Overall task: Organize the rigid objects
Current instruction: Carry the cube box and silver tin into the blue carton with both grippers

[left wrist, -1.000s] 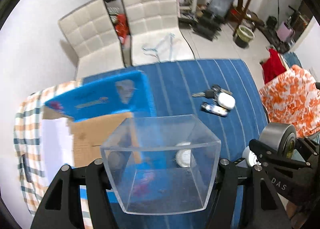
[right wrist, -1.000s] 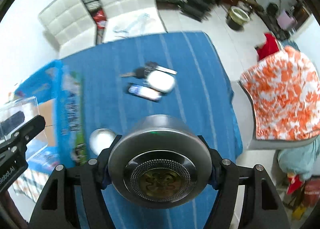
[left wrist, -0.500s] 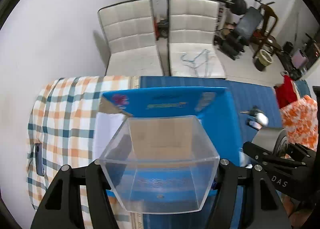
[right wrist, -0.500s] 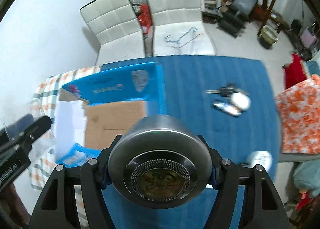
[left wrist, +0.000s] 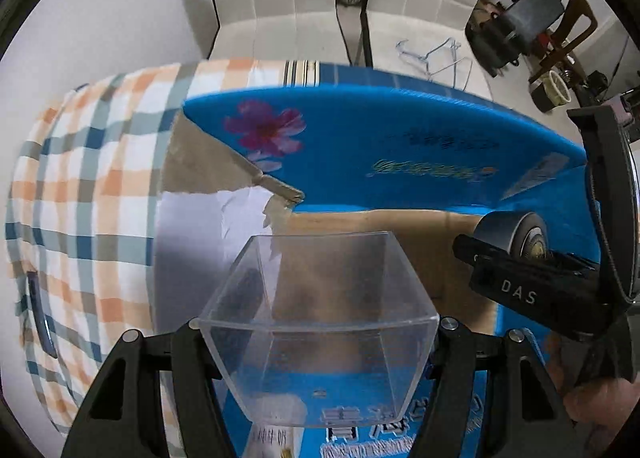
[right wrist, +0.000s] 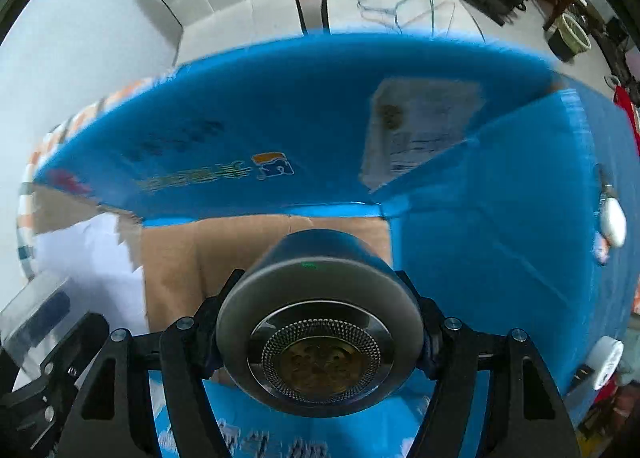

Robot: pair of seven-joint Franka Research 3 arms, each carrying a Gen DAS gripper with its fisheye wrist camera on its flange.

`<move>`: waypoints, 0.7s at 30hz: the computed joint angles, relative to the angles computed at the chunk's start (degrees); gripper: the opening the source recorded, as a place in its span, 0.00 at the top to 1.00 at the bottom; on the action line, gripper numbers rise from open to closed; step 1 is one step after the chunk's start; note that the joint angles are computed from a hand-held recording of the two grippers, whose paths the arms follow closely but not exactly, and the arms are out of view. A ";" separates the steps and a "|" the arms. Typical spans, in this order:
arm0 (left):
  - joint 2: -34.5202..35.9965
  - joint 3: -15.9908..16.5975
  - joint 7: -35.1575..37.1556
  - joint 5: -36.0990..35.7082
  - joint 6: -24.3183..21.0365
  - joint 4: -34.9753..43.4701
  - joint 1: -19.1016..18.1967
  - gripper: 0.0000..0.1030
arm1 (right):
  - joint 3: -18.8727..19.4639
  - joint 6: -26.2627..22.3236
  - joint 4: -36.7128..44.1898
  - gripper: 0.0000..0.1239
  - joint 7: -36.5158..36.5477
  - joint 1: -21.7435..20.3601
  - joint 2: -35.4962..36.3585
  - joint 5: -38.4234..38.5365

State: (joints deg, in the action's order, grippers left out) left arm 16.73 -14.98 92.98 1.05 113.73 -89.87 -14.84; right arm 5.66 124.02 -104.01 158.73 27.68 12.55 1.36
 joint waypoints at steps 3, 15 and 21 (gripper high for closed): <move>0.86 -0.15 0.54 -0.46 0.98 -0.53 0.11 0.39 | -0.08 -1.71 1.96 0.41 -1.50 -0.16 2.51 0.38; 4.63 -1.67 2.89 -8.51 -3.98 4.51 1.37 0.39 | -0.81 -2.69 0.64 0.25 2.33 -0.03 -2.58 -3.45; 10.97 -2.42 2.24 -8.87 -10.05 12.19 -0.61 0.39 | -0.20 -1.56 -3.59 0.25 1.46 -2.21 -5.66 -1.38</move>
State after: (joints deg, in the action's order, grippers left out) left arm 27.71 -17.40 95.22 -7.82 103.68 -77.68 -15.45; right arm 5.46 122.46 -107.60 160.19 25.47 6.89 -0.01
